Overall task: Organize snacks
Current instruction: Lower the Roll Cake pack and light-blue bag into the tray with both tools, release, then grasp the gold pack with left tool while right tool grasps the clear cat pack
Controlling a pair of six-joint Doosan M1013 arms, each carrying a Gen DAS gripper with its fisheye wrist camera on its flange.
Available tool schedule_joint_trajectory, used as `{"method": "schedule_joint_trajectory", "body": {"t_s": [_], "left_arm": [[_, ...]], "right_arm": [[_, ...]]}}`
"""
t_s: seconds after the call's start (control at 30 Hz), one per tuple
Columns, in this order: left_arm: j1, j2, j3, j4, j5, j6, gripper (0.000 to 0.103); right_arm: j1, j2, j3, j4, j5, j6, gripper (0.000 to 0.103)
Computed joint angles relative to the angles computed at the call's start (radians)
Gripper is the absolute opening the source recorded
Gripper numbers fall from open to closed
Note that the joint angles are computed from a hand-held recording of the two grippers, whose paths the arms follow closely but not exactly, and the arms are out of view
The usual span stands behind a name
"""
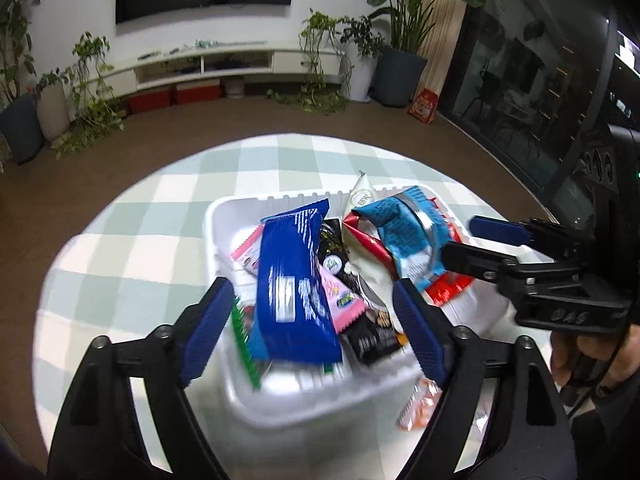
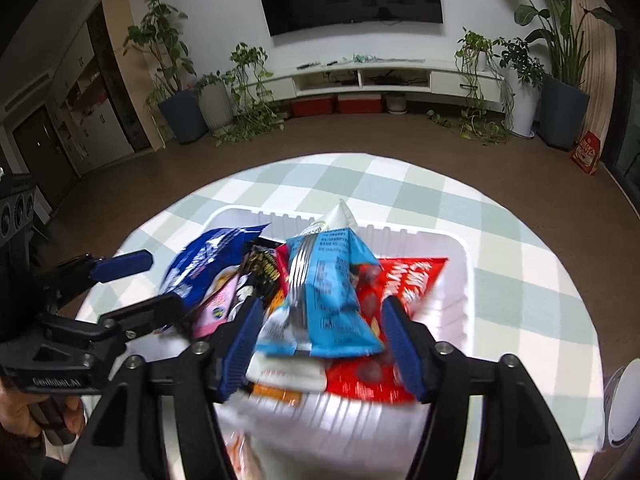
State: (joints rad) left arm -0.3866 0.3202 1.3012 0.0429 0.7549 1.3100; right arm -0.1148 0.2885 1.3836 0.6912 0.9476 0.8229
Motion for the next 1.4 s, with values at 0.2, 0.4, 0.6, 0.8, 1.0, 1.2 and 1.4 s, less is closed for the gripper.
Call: {"method": "schedule_joint_trajectory", "body": {"t_s": [0.2,0.4,0.6,0.8,1.0,1.2,1.4], "left_arm": [[-0.043,-0.106,0.123,0.105,-0.022,-0.050,0.094],[-0.084,-0.207,0.273,0.173,-0.005,-0.168,0.094],[-0.107,-0.224,0.323,0.239,0.065,-0.236,0.094],[-0.113,-0.207,0.312,0.234,0.098,-0.171,0.094],[-0.131,-0.183,0.293,0.192,0.123,-0.062,0.094],[-0.132,-0.173,0.279,0.182,0.147,-0.039,0.094],[-0.123,-0.162,0.261,0.157,0.189,0.023,0.093]], "right_arm": [[-0.073,-0.085,0.115,0.170,0.044,-0.090,0.093],[-0.094,-0.178,0.244,0.198,0.062,-0.216,0.091],[-0.062,-0.198,0.292,0.074,-0.029,-0.224,0.069],[-0.067,-0.184,0.296,0.057,-0.034,-0.202,0.069],[-0.045,-0.178,0.299,-0.008,-0.041,-0.204,0.069],[-0.037,-0.172,0.296,-0.049,-0.030,-0.187,0.069],[-0.030,-0.177,0.302,-0.069,-0.039,-0.199,0.069]]}}
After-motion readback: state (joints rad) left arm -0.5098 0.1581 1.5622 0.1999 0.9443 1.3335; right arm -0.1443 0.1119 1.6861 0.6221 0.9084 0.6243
